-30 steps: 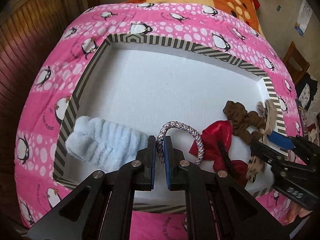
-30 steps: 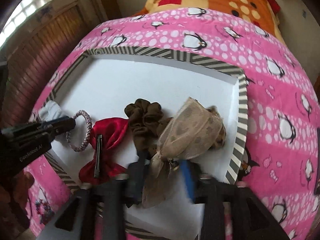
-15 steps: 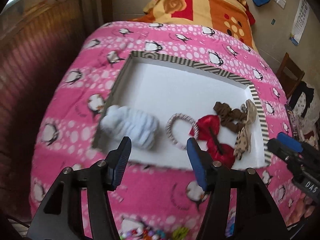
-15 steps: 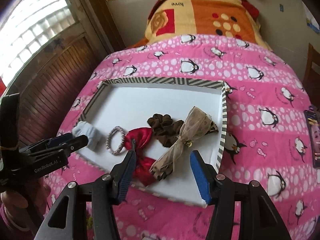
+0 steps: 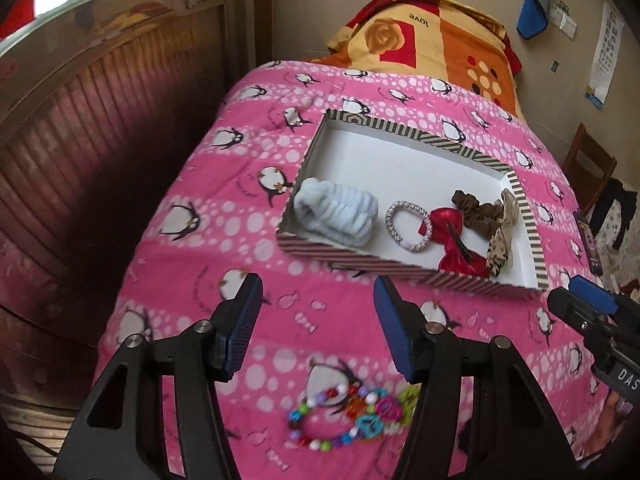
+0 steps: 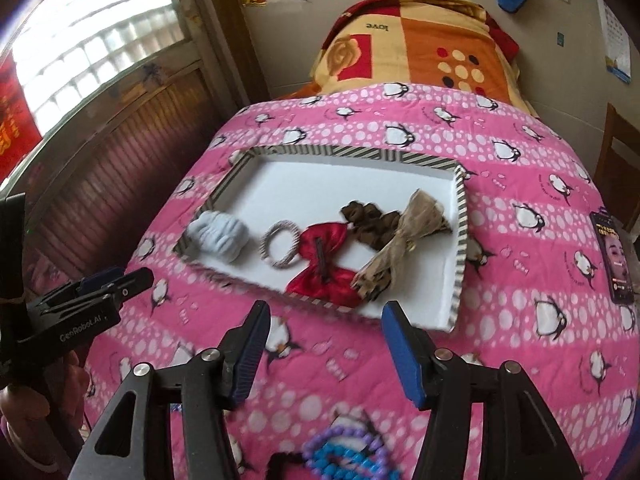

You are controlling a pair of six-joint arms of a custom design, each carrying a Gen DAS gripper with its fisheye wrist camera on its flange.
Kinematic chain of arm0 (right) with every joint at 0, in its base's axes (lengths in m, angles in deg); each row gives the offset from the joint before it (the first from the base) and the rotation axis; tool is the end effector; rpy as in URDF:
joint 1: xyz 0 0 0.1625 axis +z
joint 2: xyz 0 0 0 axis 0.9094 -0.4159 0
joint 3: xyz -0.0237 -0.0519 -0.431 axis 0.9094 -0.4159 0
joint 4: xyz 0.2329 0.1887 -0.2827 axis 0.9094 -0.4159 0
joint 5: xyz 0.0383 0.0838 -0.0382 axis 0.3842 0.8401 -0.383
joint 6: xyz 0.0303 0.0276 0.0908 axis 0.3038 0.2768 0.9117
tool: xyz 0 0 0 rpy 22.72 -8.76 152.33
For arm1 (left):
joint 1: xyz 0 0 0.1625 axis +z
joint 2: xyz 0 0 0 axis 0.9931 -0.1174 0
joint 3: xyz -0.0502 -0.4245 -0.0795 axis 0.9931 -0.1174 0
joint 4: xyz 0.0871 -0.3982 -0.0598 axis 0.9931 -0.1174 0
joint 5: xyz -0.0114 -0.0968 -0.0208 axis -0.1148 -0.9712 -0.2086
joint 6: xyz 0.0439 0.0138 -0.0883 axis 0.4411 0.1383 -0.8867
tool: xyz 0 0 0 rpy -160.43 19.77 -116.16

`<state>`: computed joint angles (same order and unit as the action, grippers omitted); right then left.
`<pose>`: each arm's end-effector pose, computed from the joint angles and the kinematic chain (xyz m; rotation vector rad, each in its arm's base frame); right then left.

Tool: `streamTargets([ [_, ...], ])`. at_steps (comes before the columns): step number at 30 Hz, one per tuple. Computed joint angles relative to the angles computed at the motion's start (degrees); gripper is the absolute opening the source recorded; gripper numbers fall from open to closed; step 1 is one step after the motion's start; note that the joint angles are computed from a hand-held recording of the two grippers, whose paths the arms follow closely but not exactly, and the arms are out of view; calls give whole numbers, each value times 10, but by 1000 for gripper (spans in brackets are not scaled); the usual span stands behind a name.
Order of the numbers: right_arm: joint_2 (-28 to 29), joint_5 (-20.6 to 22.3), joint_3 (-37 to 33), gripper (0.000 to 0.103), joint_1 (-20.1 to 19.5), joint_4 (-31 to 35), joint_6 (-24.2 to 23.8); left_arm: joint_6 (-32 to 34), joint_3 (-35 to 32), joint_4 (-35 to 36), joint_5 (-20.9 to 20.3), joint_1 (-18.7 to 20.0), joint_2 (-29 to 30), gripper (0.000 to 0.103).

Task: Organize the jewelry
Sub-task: 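Withdraw both tools back toward the remaining bracelets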

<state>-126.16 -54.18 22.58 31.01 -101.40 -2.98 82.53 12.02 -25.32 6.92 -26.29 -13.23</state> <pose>0.1491 -0.7597 0.2942 -0.2288 -2.2299 1.0016 -0.3557 -0.8880 0.0743 0.9243 2.4336 -0.4566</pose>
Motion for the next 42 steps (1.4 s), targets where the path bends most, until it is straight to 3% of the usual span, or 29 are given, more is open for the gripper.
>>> streamTargets([
  [6,5,-12,22,60,18,-14,0,15,174,-97,-4,1,-92,57],
  [16,12,-38,50,60,38,-38,9,31,304,-171,-5,0,-162,57],
  [26,11,-57,71,61,50,-52,17,56,396,-244,1,-6,-206,57],
  [42,9,-68,96,61,61,-70,23,73,482,-313,11,-13,-246,57],
])
